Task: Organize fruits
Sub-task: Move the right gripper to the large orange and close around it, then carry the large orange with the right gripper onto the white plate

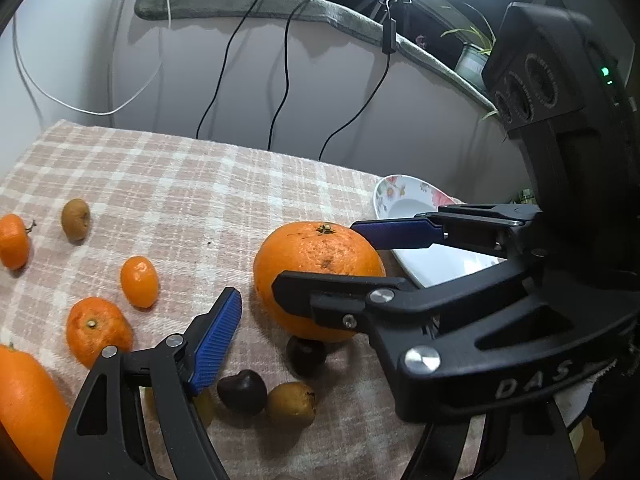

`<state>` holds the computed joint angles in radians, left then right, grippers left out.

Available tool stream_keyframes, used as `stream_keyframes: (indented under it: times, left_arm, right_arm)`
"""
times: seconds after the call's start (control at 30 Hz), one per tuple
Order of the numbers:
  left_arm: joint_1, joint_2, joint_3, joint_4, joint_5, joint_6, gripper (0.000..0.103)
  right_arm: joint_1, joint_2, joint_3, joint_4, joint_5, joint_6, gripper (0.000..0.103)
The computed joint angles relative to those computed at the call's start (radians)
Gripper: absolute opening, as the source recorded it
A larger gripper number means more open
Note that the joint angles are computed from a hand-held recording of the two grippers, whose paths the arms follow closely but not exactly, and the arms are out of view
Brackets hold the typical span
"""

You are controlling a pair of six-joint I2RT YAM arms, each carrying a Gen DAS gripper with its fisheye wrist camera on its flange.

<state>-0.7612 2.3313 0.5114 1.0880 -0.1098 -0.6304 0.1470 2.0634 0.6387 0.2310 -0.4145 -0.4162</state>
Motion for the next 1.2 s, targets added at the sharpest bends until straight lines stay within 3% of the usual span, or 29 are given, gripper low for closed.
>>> stream_keyframes:
  times: [0.2,0.77,1.2]
  left_arm:
    - [0.010,0.003,0.016,-0.014,0.033,0.006,0.069]
    - [-0.020,-0.041,-0.012,-0.002,-0.021,0.013,0.068]
    - [-0.073,-0.156,0.029,-0.114,-0.065,0.033,0.068]
  right_arm:
    - [-0.007,0.008,0.015,-0.023,-0.011,-0.005,0.074]
    - [-0.031,-0.055,-0.037,0.001,-0.044,0.011,0.072]
    - [-0.130,-0.204,-0.097,-0.032,-0.085,-0.036,0.072]
